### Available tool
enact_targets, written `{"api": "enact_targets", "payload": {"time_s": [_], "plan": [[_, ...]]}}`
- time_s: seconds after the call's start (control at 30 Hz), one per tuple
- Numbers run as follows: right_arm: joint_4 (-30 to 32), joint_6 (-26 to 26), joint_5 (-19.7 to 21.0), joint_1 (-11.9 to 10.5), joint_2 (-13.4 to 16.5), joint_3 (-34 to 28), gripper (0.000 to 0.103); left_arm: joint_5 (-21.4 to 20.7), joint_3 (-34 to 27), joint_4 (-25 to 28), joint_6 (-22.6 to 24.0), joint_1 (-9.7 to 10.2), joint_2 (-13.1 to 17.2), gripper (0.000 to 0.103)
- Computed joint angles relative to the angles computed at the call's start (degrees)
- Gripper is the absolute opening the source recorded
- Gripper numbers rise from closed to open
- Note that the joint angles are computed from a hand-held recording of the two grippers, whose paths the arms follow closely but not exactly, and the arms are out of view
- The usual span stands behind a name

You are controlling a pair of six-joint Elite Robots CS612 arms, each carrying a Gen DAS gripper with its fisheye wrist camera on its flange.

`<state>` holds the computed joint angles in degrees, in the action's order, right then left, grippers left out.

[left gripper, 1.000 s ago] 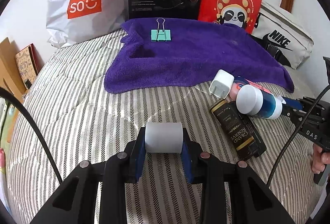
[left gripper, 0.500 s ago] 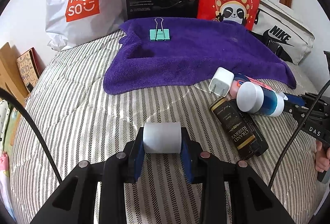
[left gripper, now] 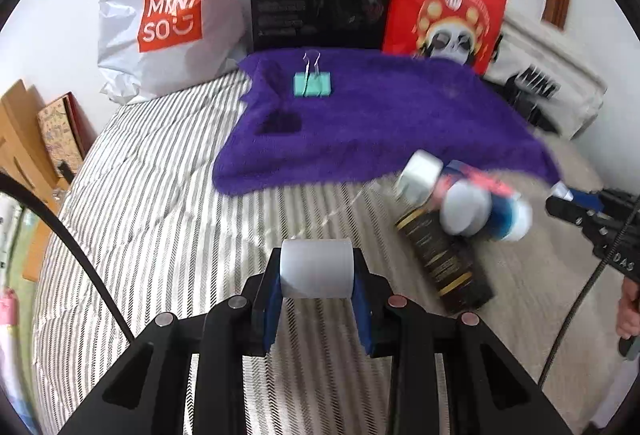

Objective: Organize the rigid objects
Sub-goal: 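Carry the USB light over the purple towel with the right gripper while the left gripper holds the tape roll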

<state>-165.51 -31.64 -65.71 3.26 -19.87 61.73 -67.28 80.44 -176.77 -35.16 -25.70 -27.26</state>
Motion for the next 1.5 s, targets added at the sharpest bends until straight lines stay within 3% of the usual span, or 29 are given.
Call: {"api": "enact_targets", "payload": {"time_s": [0.3, 0.63, 1.03, 1.5], "plan": [[0.20, 4.57, 2.06, -1.24, -2.09, 0.36, 0.023, 1.55, -0.47, -0.19, 1.24, 0.26, -1.57, 0.029], [2.06, 5.89, 1.43, -1.00, -0.66, -3.56, 0.023, 2.16, -2.83, 0.08, 0.38, 1.21, -1.44, 0.029], [7.35, 5.97, -0.43, -0.12, 3.33, -12.34, 0.024, 0.77, -7.35, 2.30, 0.72, 2.88, 0.30, 0.029], [16.48, 6.40, -3.56, 1.36, 11.49, -28.65, 0.024, -1.46, -13.24, 4.73, 2.17, 4.63, 3.24, 0.029]]}}
